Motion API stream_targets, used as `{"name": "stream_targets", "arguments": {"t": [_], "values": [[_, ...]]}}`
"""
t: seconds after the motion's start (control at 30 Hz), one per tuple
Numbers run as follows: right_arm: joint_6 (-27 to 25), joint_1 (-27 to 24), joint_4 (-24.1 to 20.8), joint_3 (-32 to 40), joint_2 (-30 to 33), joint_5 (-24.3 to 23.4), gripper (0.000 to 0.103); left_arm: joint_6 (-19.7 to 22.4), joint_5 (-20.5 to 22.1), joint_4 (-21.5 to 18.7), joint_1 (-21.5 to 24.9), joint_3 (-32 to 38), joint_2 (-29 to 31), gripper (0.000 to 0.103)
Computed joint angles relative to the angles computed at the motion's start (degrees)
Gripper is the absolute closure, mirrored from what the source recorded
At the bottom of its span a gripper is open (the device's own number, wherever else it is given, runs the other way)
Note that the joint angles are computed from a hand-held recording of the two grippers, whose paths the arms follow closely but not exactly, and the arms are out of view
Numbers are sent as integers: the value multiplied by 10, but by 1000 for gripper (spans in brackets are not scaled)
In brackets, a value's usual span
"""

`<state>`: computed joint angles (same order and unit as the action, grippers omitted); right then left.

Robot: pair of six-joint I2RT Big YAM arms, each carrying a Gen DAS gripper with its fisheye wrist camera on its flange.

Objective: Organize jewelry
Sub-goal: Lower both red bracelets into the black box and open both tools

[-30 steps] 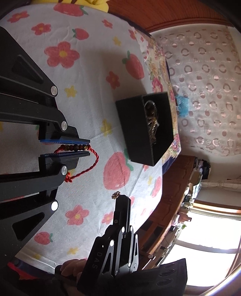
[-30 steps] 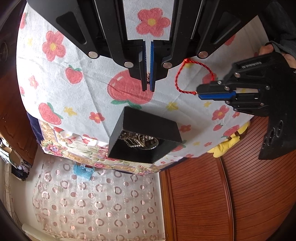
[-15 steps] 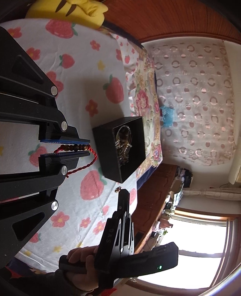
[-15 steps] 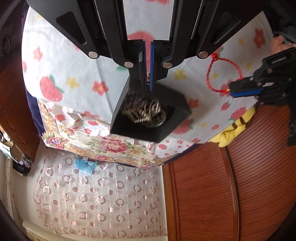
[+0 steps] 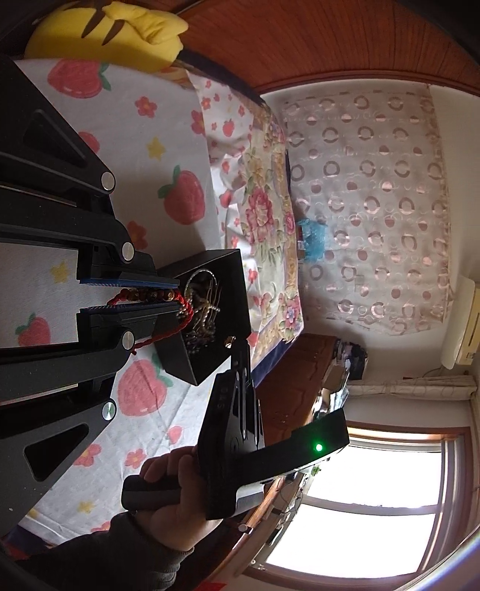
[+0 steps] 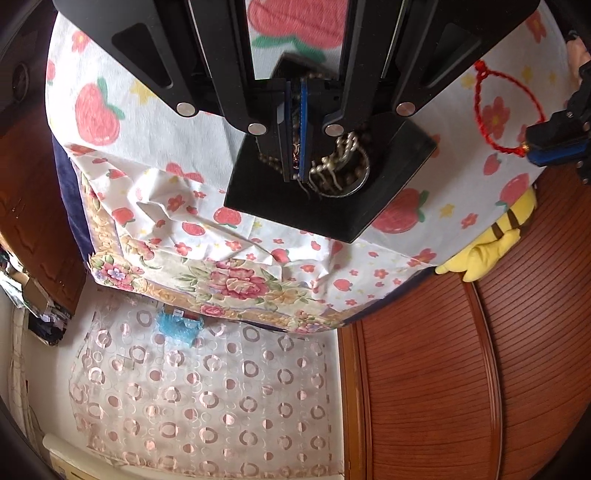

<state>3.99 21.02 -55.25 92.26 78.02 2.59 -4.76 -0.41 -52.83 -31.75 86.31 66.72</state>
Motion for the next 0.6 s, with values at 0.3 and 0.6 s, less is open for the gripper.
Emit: {"name": "stream_targets", "arguments": {"t": [0.3, 0.6], "values": [[21, -12, 47, -37, -18, 6, 72, -8, 1, 6, 3, 7, 12, 97], [20, -2, 61, -96, -73, 9, 72, 7, -11, 13, 1, 35, 45, 97]]}}
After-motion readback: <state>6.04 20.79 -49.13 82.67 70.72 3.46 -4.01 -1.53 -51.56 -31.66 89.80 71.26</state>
